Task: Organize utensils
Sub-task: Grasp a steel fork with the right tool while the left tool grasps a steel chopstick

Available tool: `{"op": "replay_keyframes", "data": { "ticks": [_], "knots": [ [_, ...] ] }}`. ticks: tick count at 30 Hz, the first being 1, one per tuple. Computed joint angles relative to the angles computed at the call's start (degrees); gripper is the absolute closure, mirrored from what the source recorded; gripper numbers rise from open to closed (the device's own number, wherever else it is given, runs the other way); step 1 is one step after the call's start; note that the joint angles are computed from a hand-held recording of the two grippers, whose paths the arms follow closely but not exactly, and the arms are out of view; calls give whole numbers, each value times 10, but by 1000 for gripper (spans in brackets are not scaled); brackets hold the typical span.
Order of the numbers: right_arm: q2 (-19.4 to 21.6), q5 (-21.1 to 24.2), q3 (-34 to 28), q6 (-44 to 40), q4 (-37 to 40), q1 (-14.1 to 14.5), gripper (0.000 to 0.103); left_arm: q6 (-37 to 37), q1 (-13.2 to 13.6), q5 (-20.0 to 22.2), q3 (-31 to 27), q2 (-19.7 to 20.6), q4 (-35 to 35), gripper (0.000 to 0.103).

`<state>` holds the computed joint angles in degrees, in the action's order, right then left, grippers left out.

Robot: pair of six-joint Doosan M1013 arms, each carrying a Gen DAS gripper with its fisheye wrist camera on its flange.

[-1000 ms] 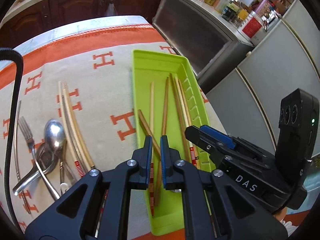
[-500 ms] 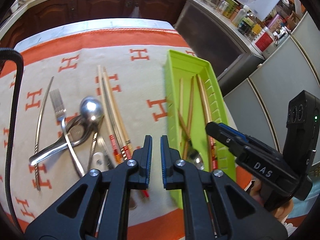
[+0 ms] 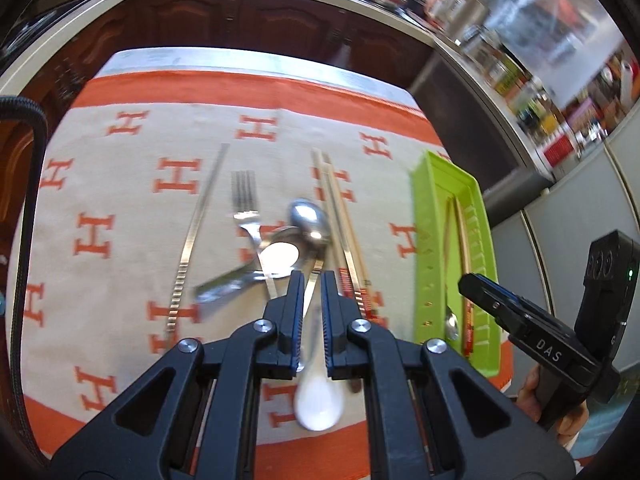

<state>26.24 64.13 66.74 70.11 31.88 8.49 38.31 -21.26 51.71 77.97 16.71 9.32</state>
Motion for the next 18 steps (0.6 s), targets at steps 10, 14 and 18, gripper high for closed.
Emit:
{"op": "replay_keyframes", "data": {
  "ticks": [10,14,18],
  "knots": [
    [13,31,-31,-24,-15,39,74,-34,31,-17,53,-30,6,97],
    [33,67,-58,-20,-13,54,79,-28,44,-16,60,-27,0,97],
    [55,103,-86,-23,-13,68,83,-4,59,-21,61,-20,-22,97]
  ]
}}
